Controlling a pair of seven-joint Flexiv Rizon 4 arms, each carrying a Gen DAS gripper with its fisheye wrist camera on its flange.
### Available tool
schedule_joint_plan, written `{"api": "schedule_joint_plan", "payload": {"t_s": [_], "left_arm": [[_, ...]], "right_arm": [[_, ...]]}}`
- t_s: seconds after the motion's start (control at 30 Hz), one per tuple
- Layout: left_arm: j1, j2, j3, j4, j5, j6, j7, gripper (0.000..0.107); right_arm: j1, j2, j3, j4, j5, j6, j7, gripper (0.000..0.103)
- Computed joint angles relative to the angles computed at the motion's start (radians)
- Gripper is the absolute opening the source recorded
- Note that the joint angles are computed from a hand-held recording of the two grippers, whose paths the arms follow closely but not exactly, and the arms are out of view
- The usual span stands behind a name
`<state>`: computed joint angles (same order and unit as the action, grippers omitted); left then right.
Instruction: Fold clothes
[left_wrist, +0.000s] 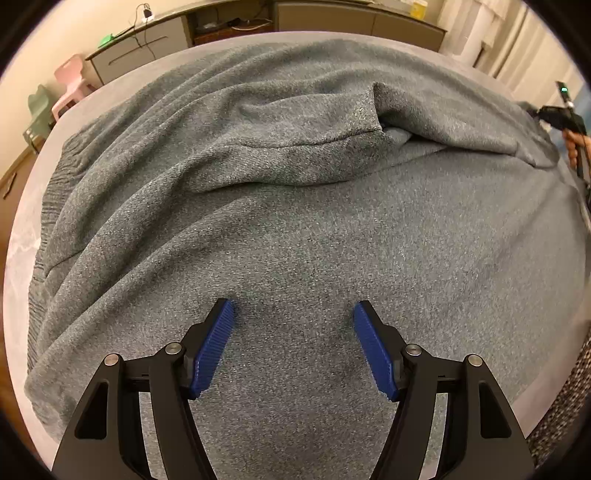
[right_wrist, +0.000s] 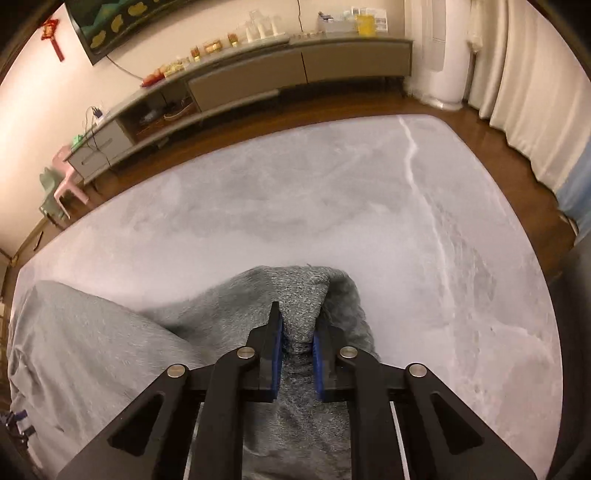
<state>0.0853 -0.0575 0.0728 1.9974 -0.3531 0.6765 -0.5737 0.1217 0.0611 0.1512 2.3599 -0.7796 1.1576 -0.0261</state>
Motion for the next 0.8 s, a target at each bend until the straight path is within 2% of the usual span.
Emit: {"api": "schedule_joint_plan", "payload": {"t_s": [0.03,0.07,0.1,0.17,0.2,0.23,0.33,0.4,0.5,0.7,0.8], "left_arm": [[0.003,-0.005,0.000,-0.006,-0.007,-0.012,-0.003,0.070],[0.007,-0.010,0.001,-0.014,-0.016,-0.027,-0.007,0.070],[0.011,-0.017,0.001,-0.022,-0.026,-0.044,-0.016,0.070],[0.018,-0.031,0.003,-0.048,-0.025,-0.066,-0.083,0.070],[0.019,-0.036,0.003,-0.059,-0.025,-0.069,-0.119,0.069],[0.021,-0.034,0.002,-0.062,-0.052,-0.064,-0.143,0.069],[0.030,-0.027,-0.012,-0.080,-0.245,-0.097,-0.190,0.069],[0.037,-0.054,-0.027,-0.134,-0.354,-0.171,-0.251,0.071],[0.030,-0.152,-0.078,-0.252,-0.476,-0.284,-0.359,0.071],[-0.077,-0.339,-0.158,-0.458,-0.373,-0.201,-0.628,0.071],[-0.114,-0.410,-0.186,-0.544,-0.315,-0.215,-0.719,0.071]], "right_arm": [[-0.037,0.027,0.023,0.020,-0.074,0.037,0.097,0.011],[-0.102,0.083,0.059,0.055,-0.179,0.093,0.204,0.011],[-0.142,0.150,0.062,0.097,-0.286,0.155,0.297,0.011],[-0.152,0.271,0.055,0.165,-0.371,0.221,0.416,0.011],[-0.168,0.331,0.074,0.194,-0.378,0.248,0.450,0.011],[-0.157,0.379,0.097,0.215,-0.332,0.241,0.439,0.011],[-0.067,0.463,0.165,0.233,-0.153,0.138,0.345,0.011],[-0.035,0.493,0.216,0.229,-0.081,0.073,0.313,0.011],[-0.040,0.531,0.288,0.235,-0.076,0.048,0.353,0.011],[-0.045,0.574,0.372,0.258,-0.138,0.053,0.463,0.011],[-0.030,0.584,0.407,0.267,-0.177,0.038,0.508,0.011]]}}
